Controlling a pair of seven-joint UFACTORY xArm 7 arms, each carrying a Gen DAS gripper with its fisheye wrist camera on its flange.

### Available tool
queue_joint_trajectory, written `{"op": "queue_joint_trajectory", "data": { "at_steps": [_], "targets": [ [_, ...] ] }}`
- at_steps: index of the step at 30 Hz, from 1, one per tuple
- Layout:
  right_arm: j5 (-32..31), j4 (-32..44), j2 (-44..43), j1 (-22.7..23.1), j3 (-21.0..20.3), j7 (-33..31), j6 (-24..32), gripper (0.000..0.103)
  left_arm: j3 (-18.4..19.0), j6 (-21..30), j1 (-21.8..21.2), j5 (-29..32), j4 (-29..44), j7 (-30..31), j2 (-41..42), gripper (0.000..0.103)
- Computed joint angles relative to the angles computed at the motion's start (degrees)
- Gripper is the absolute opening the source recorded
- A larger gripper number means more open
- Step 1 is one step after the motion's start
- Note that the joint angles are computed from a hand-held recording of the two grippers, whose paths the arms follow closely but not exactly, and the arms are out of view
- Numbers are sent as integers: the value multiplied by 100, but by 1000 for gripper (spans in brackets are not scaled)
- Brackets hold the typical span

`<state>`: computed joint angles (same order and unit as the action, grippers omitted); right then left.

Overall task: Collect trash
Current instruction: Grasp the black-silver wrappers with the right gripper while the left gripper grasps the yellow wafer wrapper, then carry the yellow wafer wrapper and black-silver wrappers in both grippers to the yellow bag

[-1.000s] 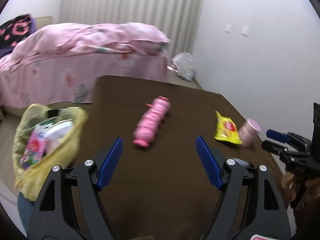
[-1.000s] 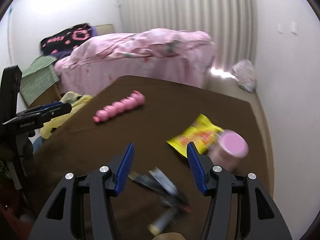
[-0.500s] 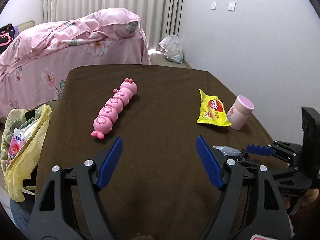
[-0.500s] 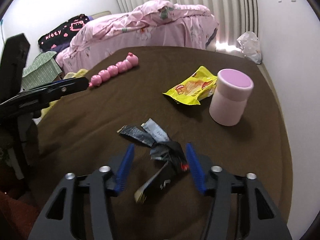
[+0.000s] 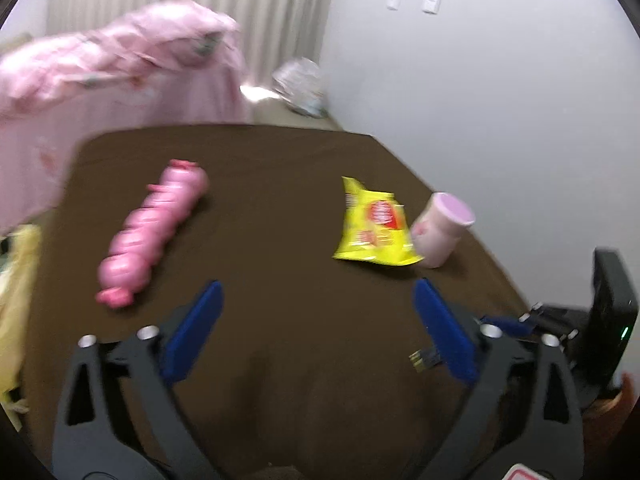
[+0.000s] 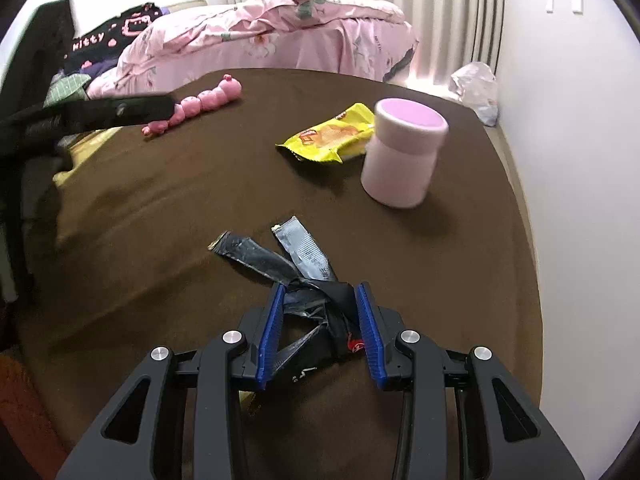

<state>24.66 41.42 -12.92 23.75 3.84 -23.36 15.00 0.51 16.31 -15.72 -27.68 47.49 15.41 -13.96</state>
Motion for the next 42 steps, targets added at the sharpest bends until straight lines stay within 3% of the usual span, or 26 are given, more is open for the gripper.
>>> {"op": "queue_joint_trajectory", "data": {
  "at_steps": [2, 6, 10, 13, 15, 18, 22, 25, 29, 34, 35, 37, 42],
  "targets": [
    [61, -53, -34, 25, -21, -29, -39, 38, 52, 349, -64, -102, 502, 122, 468, 94],
    [93, -90, -59, 62, -70, -4, -61, 43, -342, 496, 175, 535, 1225, -173, 1213, 94],
    [302, -112, -80, 134, -133, -170, -68, 43, -545, 685, 240, 1907, 1829, -1083, 1836, 93],
    [286, -133, -96, 119, -109, -157, -85, 43, -580, 888, 232, 2387, 2163, -1570, 2139, 84],
    [396, -135, -102, 173, -169, -259, -67, 44, -739, 1203, 386, 2214, 2393, -1574, 2323, 78],
    [489, -121, -100, 189, -190, -355, -40, 44, -569, 1047, 230, 2647, 2228, -2039, 2212, 64],
    [459, -92, -85, 142, -156, -378, -9, 44, -705, 881, 410, 2032, 1821, -1596, 1899, 41],
    [431, -44, -70, 101, -139, -387, 68, 44, -684, 735, 465, 1727, 1450, -1452, 1599, 35],
    [480, 73, 11, 67, -112, -374, 117, 45, -575, 605, 515, 1612, 828, -1591, 1010, 34],
    [1966, 34, -157, 542, -509, -1428, 319, 44, -488, 485, 560, 1813, 123, -1744, 211, 34],
    [1859, 16, -165, 388, -330, -1334, 286, 37, -473, 488, 581, 1881, -46, -1772, 12, 34],
    [1521, -29, -190, 247, -133, -1057, 167, 34, -439, 519, 613, 1968, -312, -1836, -316, 34],
    [1529, 50, -295, 370, -154, -1008, 21, 26, -352, 581, 684, 2054, -836, -1977, -1038, 34]
  ]
}}
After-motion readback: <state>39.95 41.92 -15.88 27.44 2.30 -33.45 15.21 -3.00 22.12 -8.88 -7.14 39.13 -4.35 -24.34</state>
